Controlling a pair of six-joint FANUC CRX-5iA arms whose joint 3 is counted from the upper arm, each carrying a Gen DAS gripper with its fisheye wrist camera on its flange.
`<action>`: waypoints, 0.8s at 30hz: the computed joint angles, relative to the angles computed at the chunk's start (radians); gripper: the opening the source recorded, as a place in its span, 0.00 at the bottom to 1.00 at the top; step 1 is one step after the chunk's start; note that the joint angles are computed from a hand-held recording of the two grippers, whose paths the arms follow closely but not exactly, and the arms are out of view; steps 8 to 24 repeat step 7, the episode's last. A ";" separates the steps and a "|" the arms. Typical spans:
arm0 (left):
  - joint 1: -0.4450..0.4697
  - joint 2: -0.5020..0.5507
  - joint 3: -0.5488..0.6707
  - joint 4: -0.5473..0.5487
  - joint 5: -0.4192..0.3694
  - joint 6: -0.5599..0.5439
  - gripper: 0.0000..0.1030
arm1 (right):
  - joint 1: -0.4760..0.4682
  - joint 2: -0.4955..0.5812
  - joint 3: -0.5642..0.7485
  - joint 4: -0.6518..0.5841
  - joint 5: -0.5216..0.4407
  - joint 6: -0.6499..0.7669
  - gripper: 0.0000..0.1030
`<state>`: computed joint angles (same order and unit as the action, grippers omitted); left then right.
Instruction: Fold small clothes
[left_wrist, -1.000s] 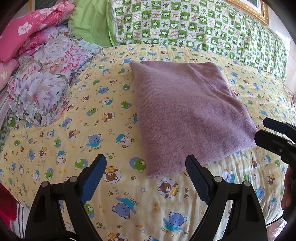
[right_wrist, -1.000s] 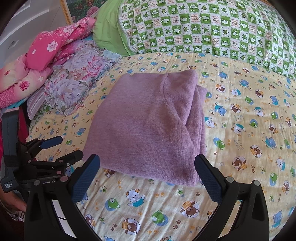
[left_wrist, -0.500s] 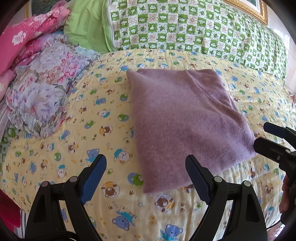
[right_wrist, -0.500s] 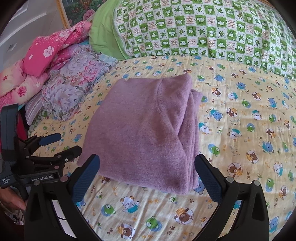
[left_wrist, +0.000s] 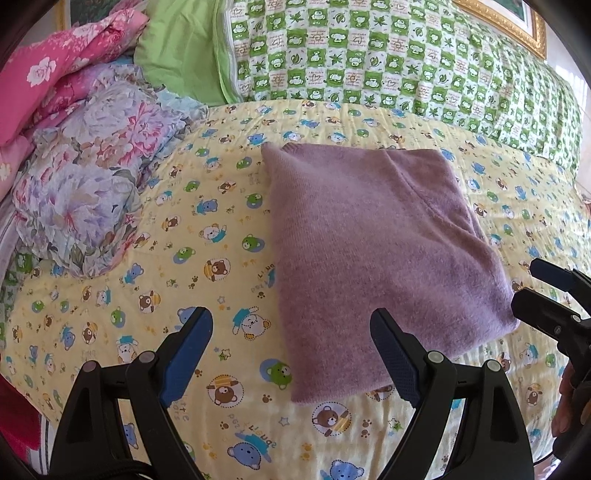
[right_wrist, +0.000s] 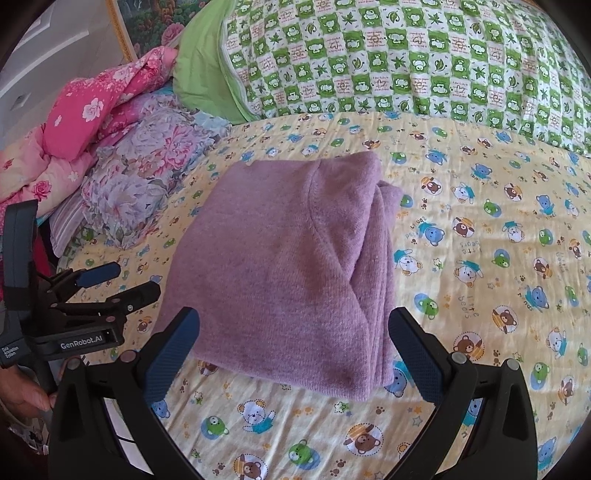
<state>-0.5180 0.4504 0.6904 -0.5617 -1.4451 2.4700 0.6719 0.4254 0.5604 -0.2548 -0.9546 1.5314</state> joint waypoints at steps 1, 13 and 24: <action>0.000 0.001 0.001 0.002 -0.003 0.004 0.85 | 0.000 0.000 0.000 0.000 0.001 -0.001 0.99; -0.003 0.000 0.005 -0.004 -0.010 0.007 0.85 | -0.001 0.004 0.010 -0.005 0.000 0.002 0.99; -0.003 0.000 0.005 -0.004 -0.010 0.007 0.85 | -0.001 0.004 0.010 -0.005 0.000 0.002 0.99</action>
